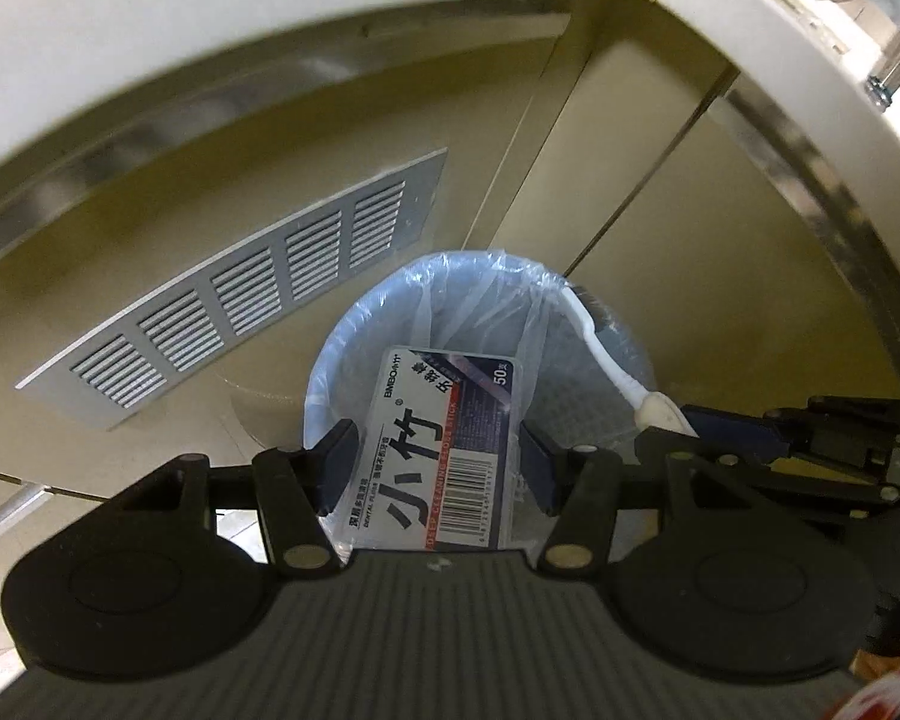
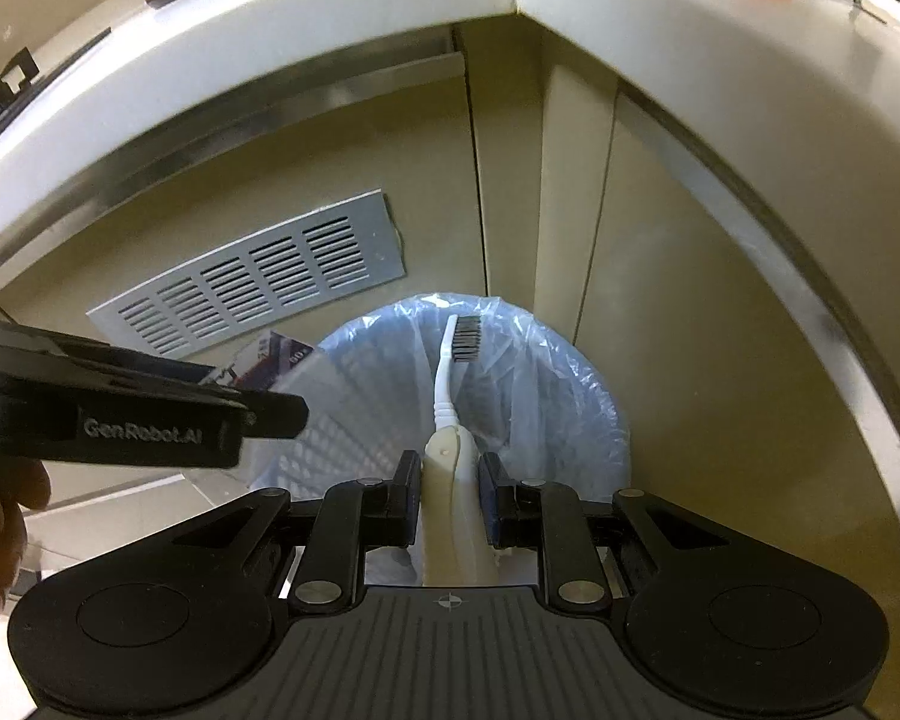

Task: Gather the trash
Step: 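Carry the boxed item and toothbrush down over the trash bin, then open both tools to drop the boxed item and toothbrush into the bin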

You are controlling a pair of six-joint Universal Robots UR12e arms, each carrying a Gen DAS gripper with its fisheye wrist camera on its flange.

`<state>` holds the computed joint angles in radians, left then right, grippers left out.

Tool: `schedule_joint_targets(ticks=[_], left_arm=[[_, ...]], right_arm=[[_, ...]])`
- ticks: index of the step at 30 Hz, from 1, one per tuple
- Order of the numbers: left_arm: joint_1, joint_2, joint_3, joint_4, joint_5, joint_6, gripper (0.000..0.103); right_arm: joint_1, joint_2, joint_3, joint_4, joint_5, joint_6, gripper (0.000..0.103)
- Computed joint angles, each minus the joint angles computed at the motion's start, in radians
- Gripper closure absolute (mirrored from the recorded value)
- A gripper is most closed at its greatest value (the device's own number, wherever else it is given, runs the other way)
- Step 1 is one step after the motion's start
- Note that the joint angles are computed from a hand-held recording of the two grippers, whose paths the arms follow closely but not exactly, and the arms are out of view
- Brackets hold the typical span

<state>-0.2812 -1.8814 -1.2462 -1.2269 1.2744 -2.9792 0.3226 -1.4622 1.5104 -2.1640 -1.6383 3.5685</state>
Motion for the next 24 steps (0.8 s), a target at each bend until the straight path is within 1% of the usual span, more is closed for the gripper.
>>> schedule_joint_targets(ticks=[7, 24], left_arm=[[-0.009, -0.015, -0.004, -0.017, 0.014, -0.011, 0.049], [-0.018, -0.031, -0.002, -0.018, 0.024, -0.021, 0.049]], right_arm=[[-0.013, 0.011, 0.01, 0.018, 0.021, 0.007, 0.082], [-0.02, 0.014, 0.026, 0.016, 0.017, 0.012, 0.082]])
